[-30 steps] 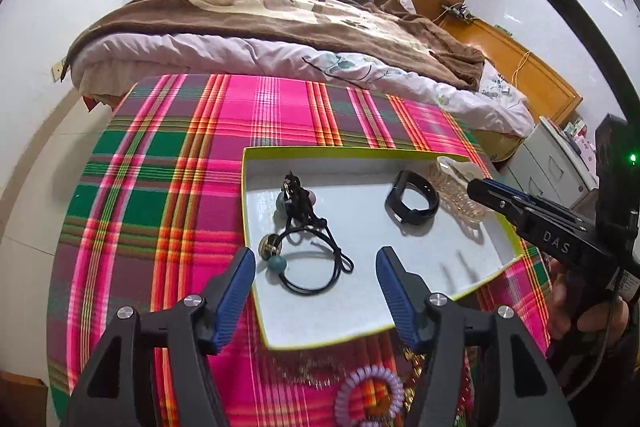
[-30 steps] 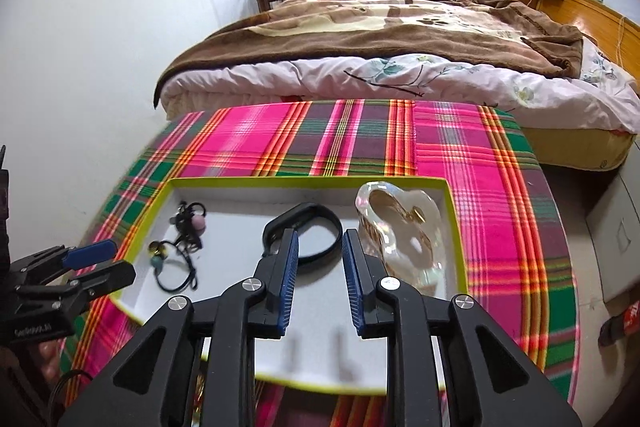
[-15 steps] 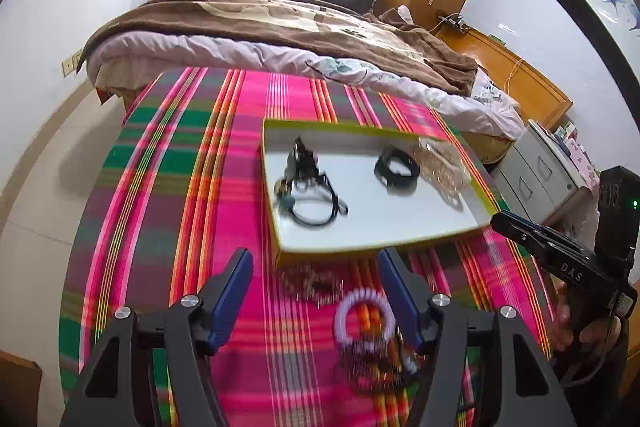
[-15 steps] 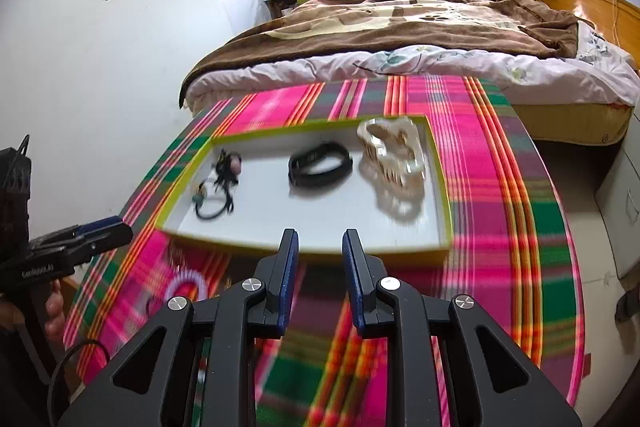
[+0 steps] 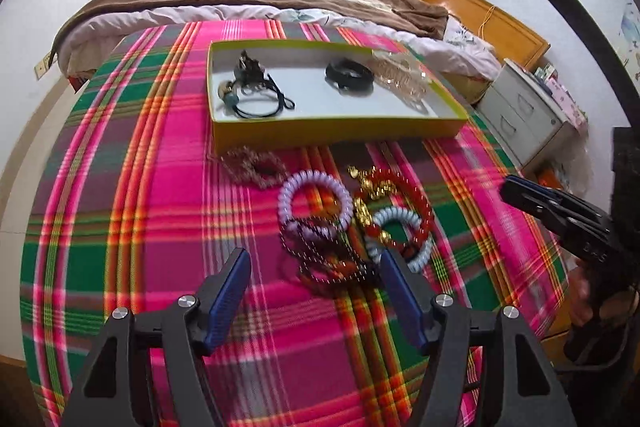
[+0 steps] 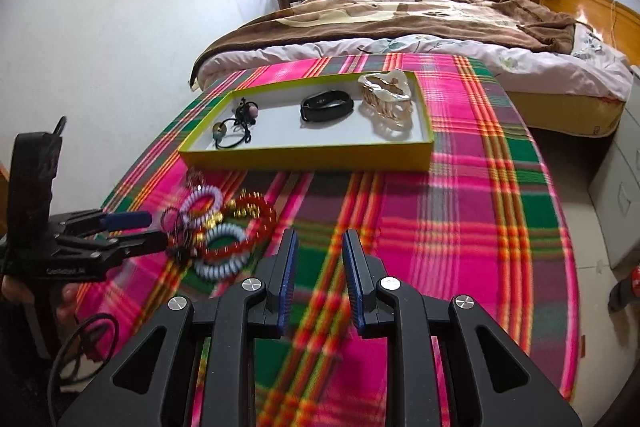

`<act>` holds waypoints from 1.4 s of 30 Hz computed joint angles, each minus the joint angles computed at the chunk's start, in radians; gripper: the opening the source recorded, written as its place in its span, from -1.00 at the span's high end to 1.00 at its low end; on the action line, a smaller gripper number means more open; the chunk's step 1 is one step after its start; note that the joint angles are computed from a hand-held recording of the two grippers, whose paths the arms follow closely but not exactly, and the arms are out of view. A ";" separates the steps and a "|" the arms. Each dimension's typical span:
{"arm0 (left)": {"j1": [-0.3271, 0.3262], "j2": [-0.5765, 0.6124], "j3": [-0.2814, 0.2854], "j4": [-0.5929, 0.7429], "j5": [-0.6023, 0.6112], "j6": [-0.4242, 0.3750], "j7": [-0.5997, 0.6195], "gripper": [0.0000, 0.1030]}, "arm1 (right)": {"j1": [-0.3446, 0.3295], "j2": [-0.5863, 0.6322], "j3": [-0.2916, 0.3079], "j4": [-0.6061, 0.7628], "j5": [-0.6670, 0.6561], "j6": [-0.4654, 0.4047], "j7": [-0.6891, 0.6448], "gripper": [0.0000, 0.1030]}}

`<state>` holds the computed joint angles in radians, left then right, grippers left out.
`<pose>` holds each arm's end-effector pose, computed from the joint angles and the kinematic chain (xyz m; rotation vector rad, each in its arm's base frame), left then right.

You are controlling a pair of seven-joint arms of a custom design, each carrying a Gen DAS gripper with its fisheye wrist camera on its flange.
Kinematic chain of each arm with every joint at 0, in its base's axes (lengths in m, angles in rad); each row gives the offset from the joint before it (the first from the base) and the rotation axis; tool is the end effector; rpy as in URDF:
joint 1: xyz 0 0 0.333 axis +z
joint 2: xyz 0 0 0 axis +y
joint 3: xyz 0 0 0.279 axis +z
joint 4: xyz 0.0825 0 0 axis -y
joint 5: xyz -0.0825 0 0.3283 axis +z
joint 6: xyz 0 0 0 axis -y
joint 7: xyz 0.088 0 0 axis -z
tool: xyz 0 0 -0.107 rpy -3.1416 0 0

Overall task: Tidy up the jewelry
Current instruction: 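Grasp the dark beaded bracelet with the left tool and lift it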

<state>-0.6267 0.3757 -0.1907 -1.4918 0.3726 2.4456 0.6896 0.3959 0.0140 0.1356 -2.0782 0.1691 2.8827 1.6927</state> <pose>0.4587 -0.4583 0.5073 -1.8611 2.0930 -0.8633 0.4789 0.2699 0.5054 -1.8803 1.4406 -0.3161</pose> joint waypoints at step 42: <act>-0.007 -0.078 0.006 -0.105 0.173 -0.030 -0.221 0.88 | -0.020 0.228 0.055 0.298 -0.039 -0.170 -0.042 0.54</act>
<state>-0.6334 0.2977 -0.1844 -1.5966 0.5454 2.4158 0.4684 0.3756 0.2422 0.1907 -1.7802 0.1305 2.7131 1.6505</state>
